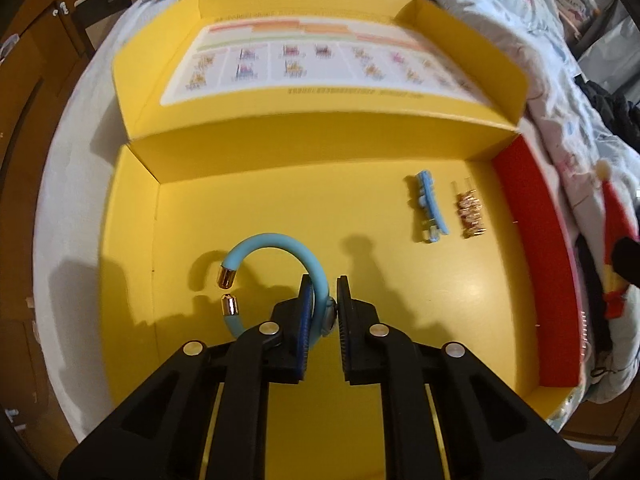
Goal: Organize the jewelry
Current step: 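Carry both items out of the box and release them on the bedspread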
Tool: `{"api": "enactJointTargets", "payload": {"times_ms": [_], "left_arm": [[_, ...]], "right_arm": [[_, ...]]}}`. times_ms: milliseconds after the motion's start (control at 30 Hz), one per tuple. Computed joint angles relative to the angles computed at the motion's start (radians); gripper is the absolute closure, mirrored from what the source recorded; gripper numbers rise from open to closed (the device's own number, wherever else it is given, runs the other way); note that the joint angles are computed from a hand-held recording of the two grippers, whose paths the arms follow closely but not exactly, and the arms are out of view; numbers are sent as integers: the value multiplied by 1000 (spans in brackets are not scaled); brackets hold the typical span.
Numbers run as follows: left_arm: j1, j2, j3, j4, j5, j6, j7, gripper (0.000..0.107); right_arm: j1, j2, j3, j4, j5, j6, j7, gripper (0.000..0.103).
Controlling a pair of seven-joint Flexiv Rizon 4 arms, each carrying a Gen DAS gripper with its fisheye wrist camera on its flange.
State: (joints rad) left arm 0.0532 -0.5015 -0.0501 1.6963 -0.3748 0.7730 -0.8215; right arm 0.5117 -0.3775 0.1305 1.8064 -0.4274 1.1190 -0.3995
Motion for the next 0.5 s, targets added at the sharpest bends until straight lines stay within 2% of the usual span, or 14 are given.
{"api": "enactJointTargets", "payload": {"times_ms": [300,500], "left_arm": [[19,208,10,158,-86,-2,128,95],[11,408,81,325,-84,28,227,95]], "right_arm": [[20,133,12,69,-84,-67,83,78],[10,251,70,152,-120,-149,158,78]]}}
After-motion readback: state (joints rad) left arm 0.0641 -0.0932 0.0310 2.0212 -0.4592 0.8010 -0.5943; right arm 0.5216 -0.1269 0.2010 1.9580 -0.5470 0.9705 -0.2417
